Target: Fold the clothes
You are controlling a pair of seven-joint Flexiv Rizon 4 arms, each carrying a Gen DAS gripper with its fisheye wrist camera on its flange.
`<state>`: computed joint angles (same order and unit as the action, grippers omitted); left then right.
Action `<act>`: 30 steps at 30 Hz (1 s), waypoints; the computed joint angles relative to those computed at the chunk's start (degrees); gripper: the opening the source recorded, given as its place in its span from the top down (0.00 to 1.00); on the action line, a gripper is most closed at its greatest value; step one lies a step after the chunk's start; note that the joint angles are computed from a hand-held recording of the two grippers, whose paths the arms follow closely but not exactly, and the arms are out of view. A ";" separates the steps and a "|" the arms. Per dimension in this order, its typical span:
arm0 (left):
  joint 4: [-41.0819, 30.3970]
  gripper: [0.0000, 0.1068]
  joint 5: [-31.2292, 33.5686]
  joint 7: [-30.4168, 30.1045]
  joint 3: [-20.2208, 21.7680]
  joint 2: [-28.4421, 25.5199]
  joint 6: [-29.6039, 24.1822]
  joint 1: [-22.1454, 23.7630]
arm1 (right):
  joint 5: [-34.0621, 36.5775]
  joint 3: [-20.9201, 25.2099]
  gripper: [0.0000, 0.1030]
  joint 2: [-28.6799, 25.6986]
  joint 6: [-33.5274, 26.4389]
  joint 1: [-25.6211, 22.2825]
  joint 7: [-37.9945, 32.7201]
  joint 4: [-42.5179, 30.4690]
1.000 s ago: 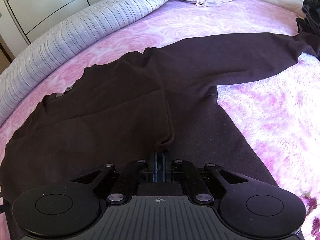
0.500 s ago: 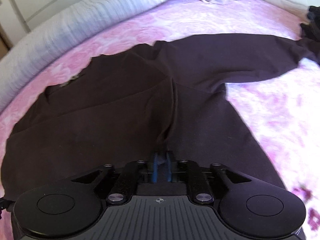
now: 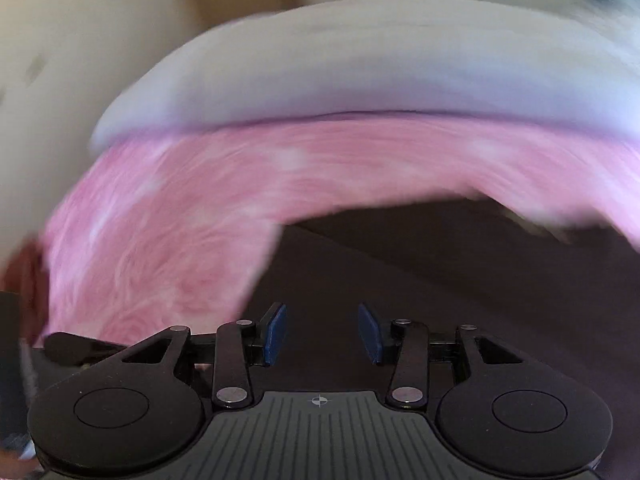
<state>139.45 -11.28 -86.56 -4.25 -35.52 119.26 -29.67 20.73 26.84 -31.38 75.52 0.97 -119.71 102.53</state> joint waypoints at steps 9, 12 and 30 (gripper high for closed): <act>1.30 0.93 5.15 -5.03 -2.81 -3.74 8.88 4.93 | -19.79 -12.12 0.74 -13.88 -10.60 14.76 4.65 -15.57; 1.36 0.93 5.68 -5.73 -2.95 -4.38 10.48 5.25 | -22.54 -13.51 0.96 -15.24 -10.50 15.71 7.60 -17.28; 8.82 0.91 0.09 -7.85 -0.02 5.63 0.86 1.90 | -8.35 -9.69 0.58 -0.96 15.16 6.10 19.73 8.24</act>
